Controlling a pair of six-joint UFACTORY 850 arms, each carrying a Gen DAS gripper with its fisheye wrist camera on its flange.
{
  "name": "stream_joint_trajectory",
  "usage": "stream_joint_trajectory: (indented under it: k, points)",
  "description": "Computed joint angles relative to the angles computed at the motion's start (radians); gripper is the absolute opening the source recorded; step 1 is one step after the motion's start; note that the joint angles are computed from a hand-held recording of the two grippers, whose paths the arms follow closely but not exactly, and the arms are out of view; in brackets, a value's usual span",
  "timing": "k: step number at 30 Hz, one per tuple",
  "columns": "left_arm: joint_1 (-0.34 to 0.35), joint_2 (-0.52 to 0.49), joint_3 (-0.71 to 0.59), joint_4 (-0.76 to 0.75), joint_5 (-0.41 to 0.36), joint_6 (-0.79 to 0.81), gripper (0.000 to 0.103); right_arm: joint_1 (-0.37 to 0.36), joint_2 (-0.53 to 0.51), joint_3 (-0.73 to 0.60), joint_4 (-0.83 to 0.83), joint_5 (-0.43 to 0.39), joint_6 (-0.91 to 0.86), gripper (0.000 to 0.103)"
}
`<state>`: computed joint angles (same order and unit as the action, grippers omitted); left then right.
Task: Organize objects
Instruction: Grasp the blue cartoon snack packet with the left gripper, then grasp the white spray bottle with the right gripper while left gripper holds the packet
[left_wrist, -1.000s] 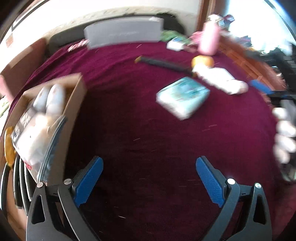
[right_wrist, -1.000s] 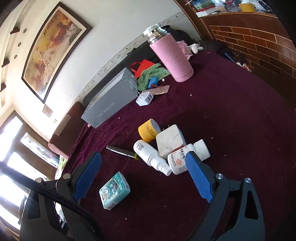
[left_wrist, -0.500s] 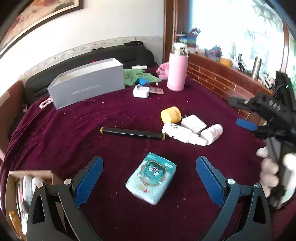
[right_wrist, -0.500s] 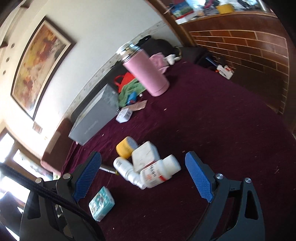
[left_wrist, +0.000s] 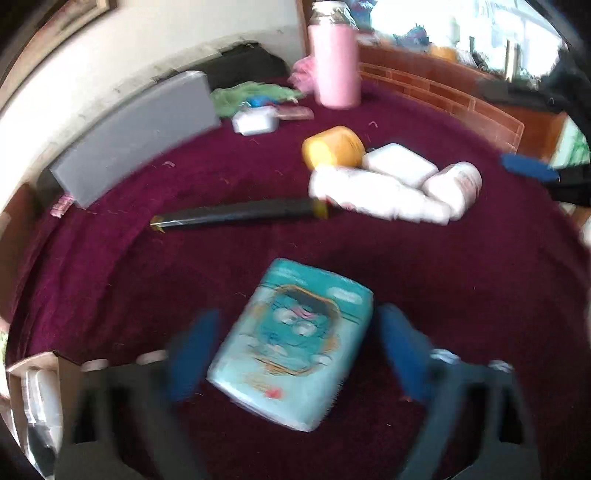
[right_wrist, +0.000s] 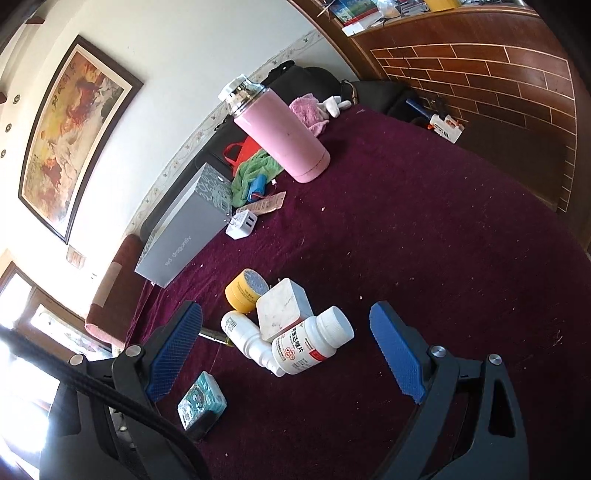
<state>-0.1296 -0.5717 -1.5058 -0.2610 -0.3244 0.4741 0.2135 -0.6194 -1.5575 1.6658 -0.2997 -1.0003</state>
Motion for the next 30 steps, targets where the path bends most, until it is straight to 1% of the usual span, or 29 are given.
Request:
stream_joint_trajectory:
  k: [1,2,3,4,5,8,10,13,17,19,21,22,24,25,26,27,30]
  points:
    - [0.011,-0.002,-0.01,-0.081,-0.038,0.063,0.04,0.0,0.0,0.001,-0.003,0.003,0.003,0.094]
    - [0.017,0.002,-0.009,-0.12,-0.042,0.084,0.037,0.0,0.0,0.001,-0.007,0.006,0.008,0.094]
    - [0.017,0.01,-0.007,-0.119,-0.049,0.063,0.035,-0.001,0.0,0.001,-0.008,0.008,0.011,0.094]
    - [0.016,0.019,-0.001,-0.091,-0.049,0.016,0.035,-0.001,-0.002,-0.001,-0.022,0.011,0.026,0.094]
    - [0.02,0.03,0.009,-0.105,-0.048,0.01,0.035,-0.001,-0.007,-0.006,-0.05,0.013,0.055,0.094]
    - [0.045,0.087,0.07,-0.285,-0.045,0.141,0.035,-0.004,-0.013,-0.012,-0.079,0.003,0.088,0.093]
    - [0.06,0.14,0.127,-0.405,-0.038,0.24,0.035,-0.001,-0.014,-0.015,-0.099,0.012,0.094,0.093]
    - [0.075,0.198,0.187,-0.512,-0.031,0.345,0.035,0.005,-0.021,-0.026,-0.178,0.026,0.16,0.093]
    - [0.098,0.272,0.268,-0.69,-0.046,0.517,0.035,0.005,-0.039,-0.045,-0.335,0.039,0.323,0.093]
    - [0.107,0.295,0.293,-0.726,-0.042,0.554,0.036,0.01,-0.043,-0.051,-0.436,0.058,0.421,0.093]
    - [0.118,0.332,0.332,-0.77,-0.036,0.594,0.036,0.018,-0.039,-0.046,-0.508,0.087,0.477,0.093]
    - [0.127,0.346,0.347,-0.796,-0.043,0.614,0.036,0.027,-0.028,-0.032,-0.511,0.119,0.465,0.093]
    - [0.149,0.372,0.373,-0.822,-0.06,0.627,0.036,0.041,-0.008,-0.015,-0.411,0.139,0.329,0.093]
    - [0.158,0.383,0.383,-0.821,-0.062,0.625,0.036,0.046,-0.002,-0.016,-0.389,0.129,0.289,0.093]
    - [0.164,0.392,0.393,-0.818,-0.058,0.624,0.036,0.054,0.002,-0.025,-0.41,0.104,0.283,0.093]
    - [0.17,0.404,0.405,-0.817,-0.048,0.628,0.036,0.061,-0.001,-0.04,-0.472,0.085,0.318,0.093]
    - [0.19,0.421,0.429,-0.856,-0.046,0.656,0.036,0.092,-0.053,-0.145,-0.785,-0.007,0.514,0.093]
